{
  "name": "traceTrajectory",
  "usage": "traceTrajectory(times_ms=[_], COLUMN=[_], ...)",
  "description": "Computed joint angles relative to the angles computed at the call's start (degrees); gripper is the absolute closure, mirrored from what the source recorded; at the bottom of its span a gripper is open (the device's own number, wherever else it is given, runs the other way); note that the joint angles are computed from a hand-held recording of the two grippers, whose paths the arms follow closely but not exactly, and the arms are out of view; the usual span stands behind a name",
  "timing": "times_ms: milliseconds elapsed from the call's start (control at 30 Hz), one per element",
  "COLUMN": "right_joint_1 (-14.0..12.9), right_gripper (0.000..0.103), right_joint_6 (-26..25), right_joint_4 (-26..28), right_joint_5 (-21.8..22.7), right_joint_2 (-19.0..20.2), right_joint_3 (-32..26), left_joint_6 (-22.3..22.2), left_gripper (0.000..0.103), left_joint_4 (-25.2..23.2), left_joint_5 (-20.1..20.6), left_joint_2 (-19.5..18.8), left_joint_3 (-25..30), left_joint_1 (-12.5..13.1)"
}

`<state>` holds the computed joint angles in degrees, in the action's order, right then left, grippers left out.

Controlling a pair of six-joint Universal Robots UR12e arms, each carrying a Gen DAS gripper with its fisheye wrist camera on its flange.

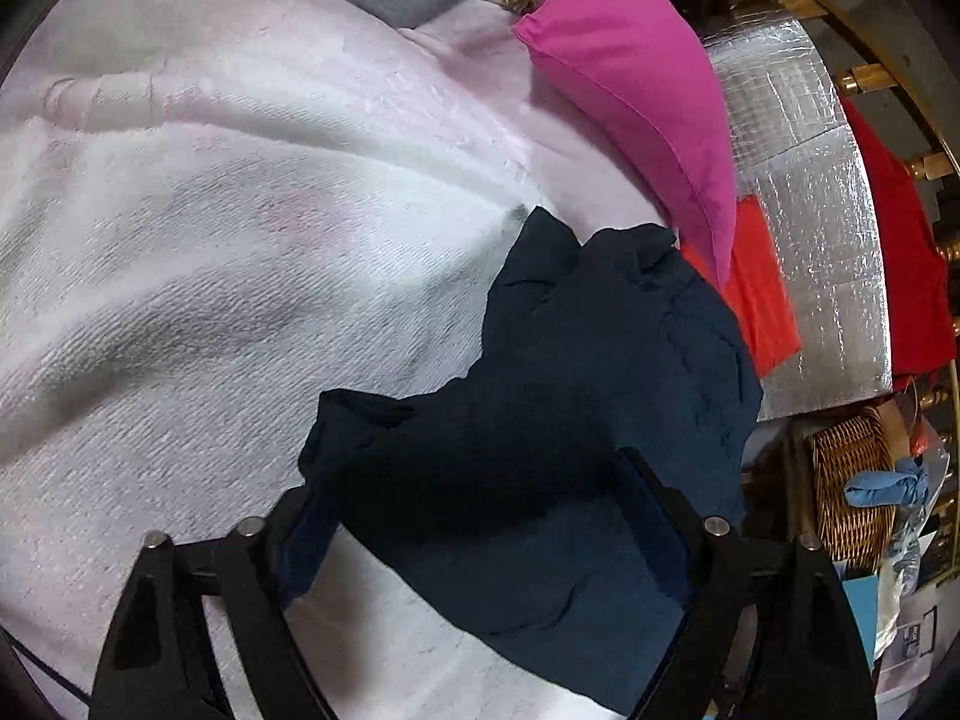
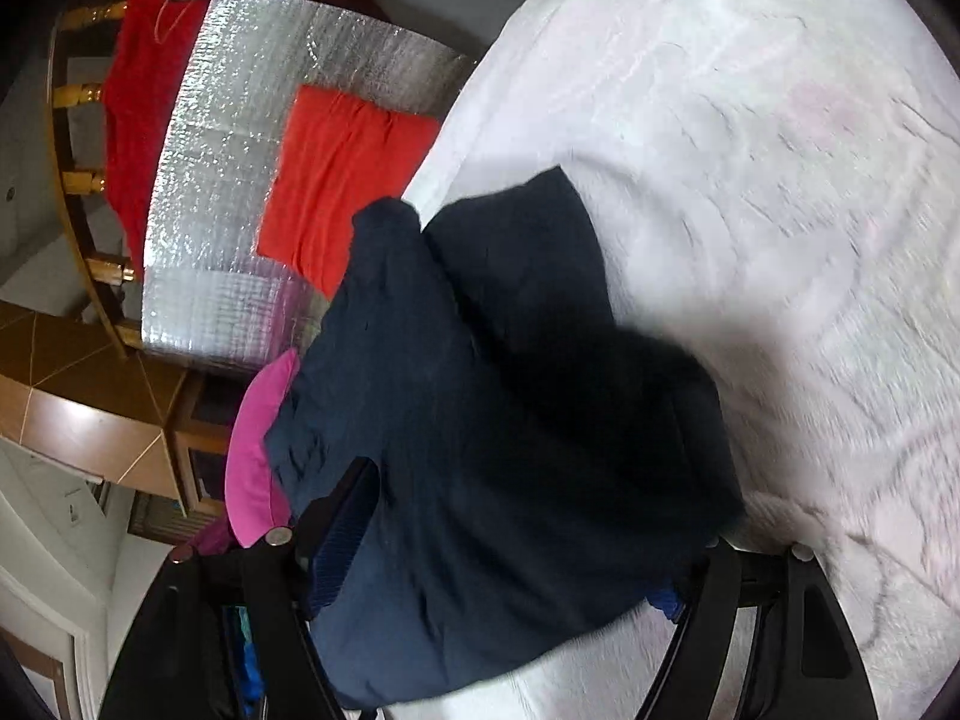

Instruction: Fold large clothes

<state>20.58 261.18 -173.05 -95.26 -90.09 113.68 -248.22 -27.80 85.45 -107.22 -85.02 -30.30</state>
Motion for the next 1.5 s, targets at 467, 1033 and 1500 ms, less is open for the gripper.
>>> traceTrajectory(times_ms=[467, 1033, 1500], right_joint_1=[2.27, 9.20, 10.36], right_gripper=[0.066, 0.067, 0.046], right_joint_6=[-5.73, -4.70, -6.79], right_joint_4=[8.15, 9.34, 27.48], right_joint_5=[-4.86, -10.35, -12.90], right_joint_2=[-1.59, -7.93, -15.43], right_joint_3=[-2.54, 2.71, 1.99], left_joint_6=[6.78, 13.29, 19.59], left_gripper=[0.087, 0.084, 0.040], left_joint_4=[3.79, -2.63, -3.67], left_joint_5=[7.61, 7.63, 22.37], left_joint_2=[1.35, 10.12, 10.75], left_joint_3=[0.20, -8.35, -6.75], left_joint_1=[-1.89, -3.79, -5.79])
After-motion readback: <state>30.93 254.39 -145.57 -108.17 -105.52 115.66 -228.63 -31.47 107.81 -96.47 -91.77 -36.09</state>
